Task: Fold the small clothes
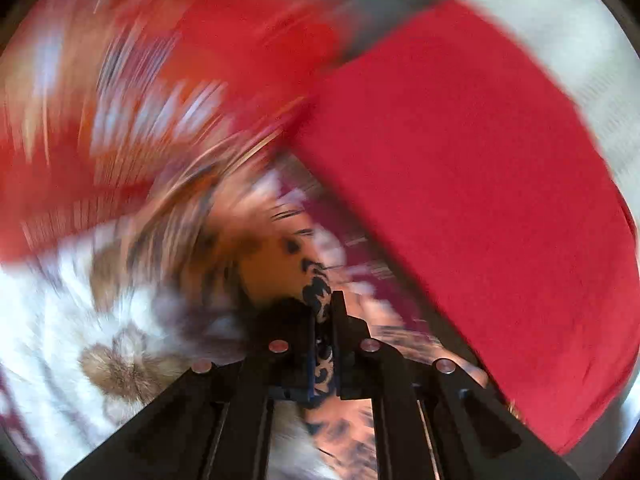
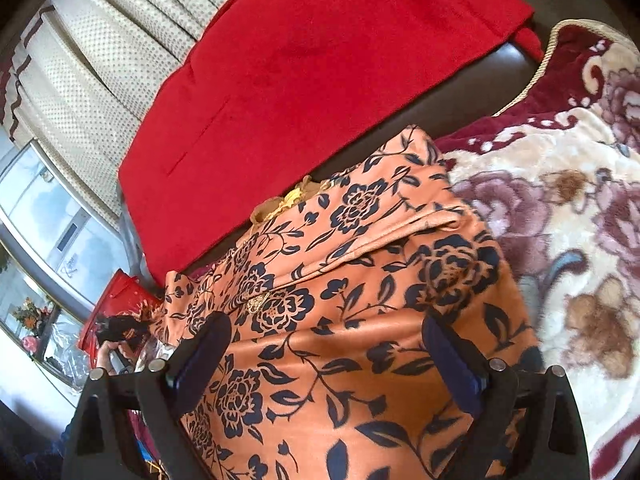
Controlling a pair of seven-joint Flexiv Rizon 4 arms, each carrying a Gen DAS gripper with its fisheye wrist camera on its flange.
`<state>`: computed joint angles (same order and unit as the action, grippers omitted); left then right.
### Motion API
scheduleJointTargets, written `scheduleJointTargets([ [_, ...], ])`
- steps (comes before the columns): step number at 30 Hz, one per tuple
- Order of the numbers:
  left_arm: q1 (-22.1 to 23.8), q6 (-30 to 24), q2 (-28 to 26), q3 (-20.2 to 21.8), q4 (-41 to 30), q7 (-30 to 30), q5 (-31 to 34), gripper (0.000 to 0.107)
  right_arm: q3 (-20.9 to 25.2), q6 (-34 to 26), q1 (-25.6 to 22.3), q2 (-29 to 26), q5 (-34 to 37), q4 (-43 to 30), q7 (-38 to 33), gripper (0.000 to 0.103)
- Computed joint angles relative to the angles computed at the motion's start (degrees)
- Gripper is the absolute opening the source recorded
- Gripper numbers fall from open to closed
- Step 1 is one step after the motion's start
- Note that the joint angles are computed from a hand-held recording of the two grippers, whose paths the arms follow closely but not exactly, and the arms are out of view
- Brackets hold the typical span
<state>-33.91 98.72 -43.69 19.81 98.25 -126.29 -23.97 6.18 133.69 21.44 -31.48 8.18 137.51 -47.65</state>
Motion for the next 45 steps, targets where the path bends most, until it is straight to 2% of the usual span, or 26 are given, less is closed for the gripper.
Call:
scheduleJointTargets([
  [2,-8.0,-1.0,0.4,8.8,-3.8,-0.8,7.4,0.006,-0.8,1.3,0.7,0.2,0.6,1.4,0.2,0.098],
  [4,-15.7,-6.2,-0.3,18.2,-11.4,-8.2,20.7,0.006,-4.7,3.6,2.9,0.0,-1.9,3.7,3.9,0.098],
  [5,-19.7,-8.9,-2.0,22.5,-16.0,-10.7,25.3,0.006,-4.3,4.5,2.4,0.0,-1.7,4.2,4.2,0.098],
  [7,-25.1,-12.6,-6.4,26.4,-23.8,-4.8,23.6,0.006,0.6,6.2,-1.4,-0.1,1.1,4.3,1.8,0.098],
  [9,-26.6,-17.4,-10.8,26.3,-32.1,2.1,22.9,0.008,1.7,8.9,-1.8,-0.3,2.4,5.4,1.8,0.098],
  [11,-27.4,-22.4,-17.5,25.4,-40.7,15.0,15.1,0.014,1.7,11.7,-1.4,-0.3,2.9,7.2,2.7,0.098],
  [12,-26.6,-26.1,-19.6,22.9,-45.0,18.3,14.8,0.021,1.8,12.8,-1.5,-0.3,2.8,7.9,3.2,0.098],
  [14,-24.1,-33.1,-24.5,16.5,-52.4,28.3,9.1,0.065,3.0,14.6,-3.2,-0.3,1.7,9.4,4.0,0.098],
  [16,-22.5,-38.5,-24.1,9.6,-52.4,26.2,13.1,0.066,3.2,15.8,-3.8,0.0,1.1,11.0,4.8,0.098],
  [18,-20.9,-33.4,-21.1,3.6,-45.5,26.3,12.6,0.066,3.0,16.6,-4.5,1.0,0.1,12.7,4.9,0.098],
  [20,-19.0,-27.3,-14.8,-1.4,-36.2,18.4,19.2,0.07,2.3,16.2,-4.5,2.5,0.1,13.7,4.4,0.098],
  [22,-21.1,-18.6,-11.4,1.1,-27.5,17.3,14.5,0.078,1.7,14.9,-5.0,3.7,-0.9,13.5,4.1,0.098],
  [23,-21.6,-14.8,-9.8,2.4,-23.9,14.1,14.7,0.085,1.5,13.6,-5.4,4.3,-1.8,13.0,4.3,0.098],
  [25,-22.3,-8.9,-8.3,6.0,-18.6,7.7,15.2,0.088,3.0,10.1,-9.1,5.4,-6.5,10.5,4.7,0.098],
  [28,-24.8,-8.3,-8.3,12.9,-13.9,-0.3,14.1,0.089,11.4,0.6,-19.6,5.9,-13.9,2.9,3.6,0.099],
  [29,-24.3,-9.2,-8.0,12.9,-13.3,-1.7,14.1,0.089,13.1,-7.0,-20.6,6.4,-13.2,-1.5,2.2,0.099],
  [31,-20.5,-7.8,-7.9,9.2,-11.6,-4.2,13.6,0.089,13.5,-23.6,-18.2,7.9,-6.0,-10.2,-5.7,0.099],
  [32,-19.6,-7.5,-8.0,8.4,-11.4,-5.0,13.6,0.089,11.3,-31.9,-16.1,7.7,-7.0,-14.9,-7.3,0.099],
  [35,-17.6,-9.8,-9.5,7.0,-12.7,-6.2,14.2,0.089,8.0,-51.0,-12.7,2.6,-17.3,-28.9,-4.2,0.099],
  [36,-17.2,-10.2,-9.8,6.7,-13.2,-6.7,14.8,0.089,9.4,-55.9,-13.9,-0.6,-25.3,-33.6,0.5,0.099],
  [38,-15.9,-10.1,-10.4,5.2,-13.4,-7.2,16.1,0.089,14.4,-66.6,-16.6,-6.8,-33.1,-42.9,3.0,0.098],
  [39,-15.2,-9.8,-10.6,4.3,-13.5,-7.2,16.7,0.089,14.5,-72.2,-15.6,-9.5,-34.8,-47.6,3.6,0.098],
  [41,-14.2,-12.2,-10.2,3.1,-13.7,-7.0,17.6,0.089,9.7,-81.3,-10.1,-13.1,-31.1,-55.2,0.0,0.097],
  [42,-12.2,-11.9,-9.8,0.4,-13.5,-5.9,18.2,0.089,5.1,-85.5,-6.1,-14.7,-28.1,-58.3,-1.8,0.097],
  [43,-11.1,-11.4,-9.6,-1.0,-13.1,-5.7,18.6,0.089,1.0,-87.8,-3.1,-15.3,-25.7,-59.5,-2.7,0.093],
  [45,-12.5,-12.0,-9.8,1.3,-12.9,-7.6,19.0,0.089,-6.7,-85.0,1.8,-13.9,-20.0,-56.3,-1.6,0.043],
])
